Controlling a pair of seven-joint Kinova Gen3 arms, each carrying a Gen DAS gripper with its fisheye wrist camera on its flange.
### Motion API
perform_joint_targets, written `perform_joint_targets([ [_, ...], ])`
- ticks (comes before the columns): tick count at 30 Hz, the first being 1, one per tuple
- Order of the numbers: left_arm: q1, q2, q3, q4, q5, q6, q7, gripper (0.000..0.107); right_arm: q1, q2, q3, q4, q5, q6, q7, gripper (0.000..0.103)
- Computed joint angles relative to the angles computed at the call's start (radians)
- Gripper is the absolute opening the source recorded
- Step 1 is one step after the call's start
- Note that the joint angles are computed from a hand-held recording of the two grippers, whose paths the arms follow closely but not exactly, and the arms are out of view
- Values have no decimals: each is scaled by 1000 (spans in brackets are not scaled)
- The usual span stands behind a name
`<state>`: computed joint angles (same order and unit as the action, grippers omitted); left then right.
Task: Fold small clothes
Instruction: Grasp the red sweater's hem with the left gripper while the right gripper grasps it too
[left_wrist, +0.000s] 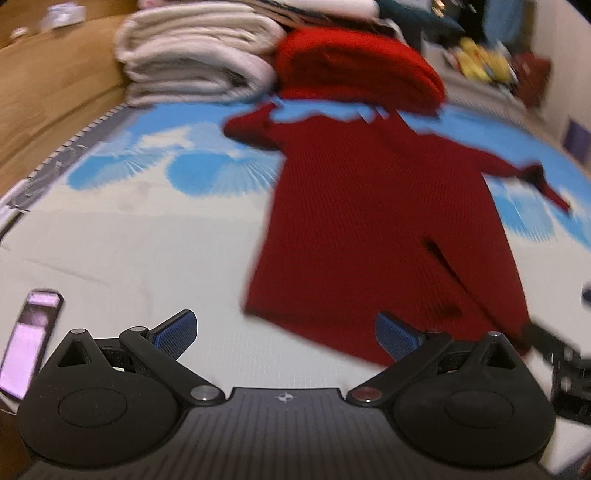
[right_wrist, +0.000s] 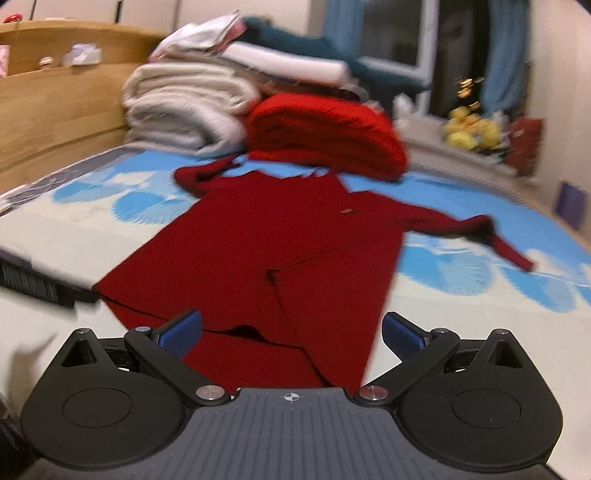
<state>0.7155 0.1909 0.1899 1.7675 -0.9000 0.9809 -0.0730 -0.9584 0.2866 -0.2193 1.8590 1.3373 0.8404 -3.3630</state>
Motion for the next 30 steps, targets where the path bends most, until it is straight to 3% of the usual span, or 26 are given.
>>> perform_joint_targets([
  [5,-215,68,39,-90,117,-71,-172,103,110,111,42,-183,-186,-138,190,102],
  [9,-363,129,93,-150,243,-131,-335,103,168,234,25,-344,-228,-115,228,102],
  [13,-319,171,-47,-188,404,-182,-478,99,222,352,32,-511,-355,-125,294,102],
  [15,-292,194,-109,-210,480,-195,-546,96,244,398,23,-569,-392,-125,300,96],
  [16,-300,203,-112,-219,513,-197,-574,85,233,414,44,-576,-387,-140,279,94],
  [17,-324,212,-96,-232,554,-192,-596,72,205,419,82,-570,-367,-146,252,91],
  [18,-337,218,-88,-234,585,-199,-605,66,163,424,128,-569,-349,-136,242,71],
  [19,-331,224,-94,-240,599,-195,-612,60,131,428,165,-559,-328,-131,248,32],
  [20,-307,229,-118,-254,598,-174,-619,47,118,421,186,-539,-313,-142,241,18],
  [21,-274,236,-145,-266,580,-154,-622,41,122,396,195,-506,-314,-170,217,13],
  [23,-262,230,-157,-269,572,-149,-627,10,93,328,269,-426,-332,-225,137,13],
  [28,-261,206,-173,-258,577,-144,-598,9,-53,112,500,-196,-350,-249,-67,12],
  [30,-247,198,-174,-251,559,-142,-586,8,-97,32,541,-104,-323,-221,-148,12],
])
